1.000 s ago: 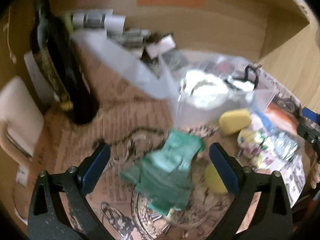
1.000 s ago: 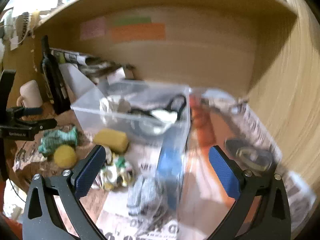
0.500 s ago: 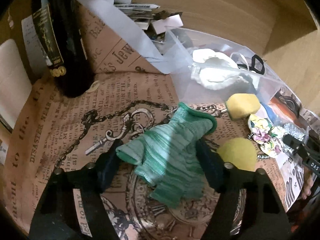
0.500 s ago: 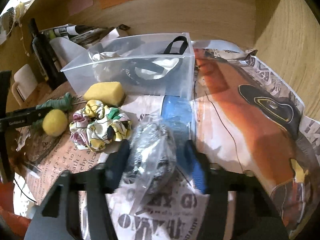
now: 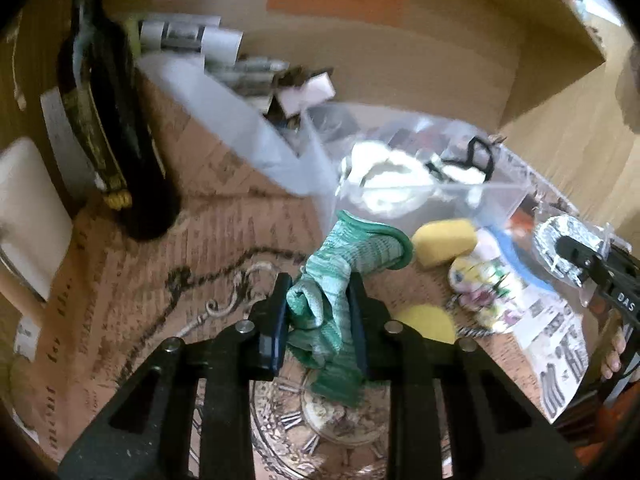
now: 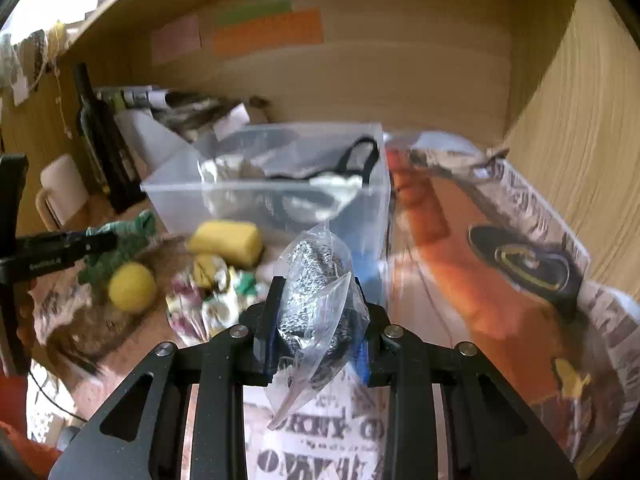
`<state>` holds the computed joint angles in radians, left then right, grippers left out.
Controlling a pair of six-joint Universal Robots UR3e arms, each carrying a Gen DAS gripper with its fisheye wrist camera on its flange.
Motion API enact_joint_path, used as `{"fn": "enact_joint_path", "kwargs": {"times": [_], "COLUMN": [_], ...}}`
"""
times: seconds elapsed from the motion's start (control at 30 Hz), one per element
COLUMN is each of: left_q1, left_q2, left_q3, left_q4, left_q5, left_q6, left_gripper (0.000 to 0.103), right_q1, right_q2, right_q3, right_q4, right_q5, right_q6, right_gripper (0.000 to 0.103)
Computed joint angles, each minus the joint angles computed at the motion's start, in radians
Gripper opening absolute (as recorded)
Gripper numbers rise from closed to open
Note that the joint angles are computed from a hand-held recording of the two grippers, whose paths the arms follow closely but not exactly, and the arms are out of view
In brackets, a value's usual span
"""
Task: Organize soft objects
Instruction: 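Grasp the green knit glove with the left gripper while the right grasps the foil bag, then place the green glove into the clear box with the left gripper while the right drops the foil bag in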
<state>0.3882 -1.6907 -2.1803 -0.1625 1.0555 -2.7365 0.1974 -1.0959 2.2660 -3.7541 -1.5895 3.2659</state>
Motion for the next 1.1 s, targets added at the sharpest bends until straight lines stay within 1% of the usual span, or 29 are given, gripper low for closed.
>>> {"fn": "enact_joint_path", "kwargs": {"times": [0.13,0.33,0.4,0.43,0.47,0.57,0.67,0.73,0.8,0.83,0.87,0.93,0.97,1.0,1.1], "left_q1": [0.007,-0.036,-0.051,-0.058,-0.065,-0.077,-0.108,-0.114,-0.116,-0.117,-0.115,-0.107,-0.104,-0.100,-0.091], "left_q2": [0.061,0.036,0.017,0.004,-0.009,-0.039,-0.082,-0.096,-0.105,-0.108,-0.109,-0.105,-0.104,-0.103,-0.125], "left_q3": [0.007,0.112,0.150,0.177,0.208,0.275,0.337,0.361,0.372,0.370,0.359,0.303,0.281,0.267,0.259], "left_q4": [-0.007,0.014,0.017,0.012,-0.006,-0.032,-0.033,-0.071,-0.128,-0.150,-0.151,-0.106,-0.091,-0.093,-0.162], "left_q5": [-0.039,-0.043,-0.043,-0.047,-0.055,-0.079,-0.048,-0.041,-0.036,-0.030,-0.022,-0.001,0.009,0.016,0.031], "left_q6": [0.000,-0.043,-0.059,-0.065,-0.067,-0.083,-0.097,-0.092,-0.068,-0.054,-0.044,-0.040,-0.035,-0.022,0.015], "left_gripper": [0.027,0.027,0.023,0.016,0.011,0.011,0.011,0.012,0.019,0.033,0.053,0.073,0.076,0.077,0.077], "right_q1": [0.004,0.010,0.008,0.006,0.006,-0.004,-0.010,-0.007,-0.010,-0.009,-0.010,-0.013,-0.017,-0.022,-0.030], "right_q2": [-0.028,-0.051,-0.053,-0.054,-0.053,-0.051,-0.043,-0.029,-0.022,-0.017,-0.015,-0.008,-0.006,-0.006,-0.003], "right_q3": [-0.023,-0.088,-0.111,-0.124,-0.137,-0.184,-0.227,-0.256,-0.264,-0.270,-0.271,-0.275,-0.276,-0.275,-0.268], "right_q4": [-0.004,0.007,0.007,0.008,0.011,0.031,0.057,0.073,0.079,0.085,0.088,0.097,0.102,0.108,0.110], "right_q5": [-0.009,-0.022,-0.016,-0.013,-0.013,0.011,0.028,0.032,0.046,0.049,0.051,0.056,0.064,0.071,0.080], "right_q6": [-0.010,-0.033,-0.039,-0.042,-0.044,-0.047,-0.051,-0.049,-0.047,-0.045,-0.045,-0.043,-0.042,-0.041,-0.036], "right_gripper": [0.026,0.026,0.026,0.026,0.026,0.027,0.027,0.027,0.027,0.027,0.027,0.027,0.027,0.027,0.027]}}
